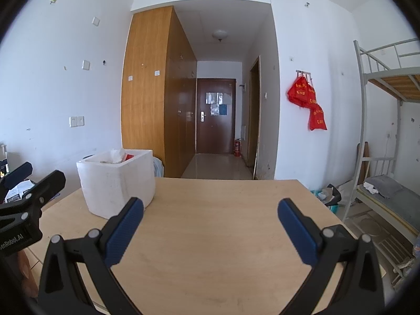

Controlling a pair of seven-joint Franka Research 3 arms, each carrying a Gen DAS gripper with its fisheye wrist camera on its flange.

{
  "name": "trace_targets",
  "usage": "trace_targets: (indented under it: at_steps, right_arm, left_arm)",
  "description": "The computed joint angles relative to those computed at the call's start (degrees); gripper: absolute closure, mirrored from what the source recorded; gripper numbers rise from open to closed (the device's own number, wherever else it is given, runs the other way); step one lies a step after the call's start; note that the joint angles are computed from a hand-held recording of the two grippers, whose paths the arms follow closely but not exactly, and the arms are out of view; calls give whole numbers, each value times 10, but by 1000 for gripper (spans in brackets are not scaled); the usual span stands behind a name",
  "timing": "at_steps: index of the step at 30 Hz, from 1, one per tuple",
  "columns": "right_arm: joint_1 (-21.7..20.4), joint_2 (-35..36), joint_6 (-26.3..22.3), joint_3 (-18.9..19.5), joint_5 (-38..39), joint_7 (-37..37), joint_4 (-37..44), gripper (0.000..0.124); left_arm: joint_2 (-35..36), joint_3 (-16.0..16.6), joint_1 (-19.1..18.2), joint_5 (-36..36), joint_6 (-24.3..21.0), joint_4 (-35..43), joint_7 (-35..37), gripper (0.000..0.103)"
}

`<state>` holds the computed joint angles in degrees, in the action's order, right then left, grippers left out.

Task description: Organize soft objects

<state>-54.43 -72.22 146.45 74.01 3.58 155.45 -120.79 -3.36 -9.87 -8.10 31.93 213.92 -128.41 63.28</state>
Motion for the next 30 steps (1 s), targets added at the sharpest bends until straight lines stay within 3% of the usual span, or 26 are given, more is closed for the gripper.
trace_targets:
  at_steps: [30]
  right_arm:
    - [3,3,-5,-5,-6,0,1,21]
  left_arm:
    - [-1,1,-2,5,-5,6,-12,0]
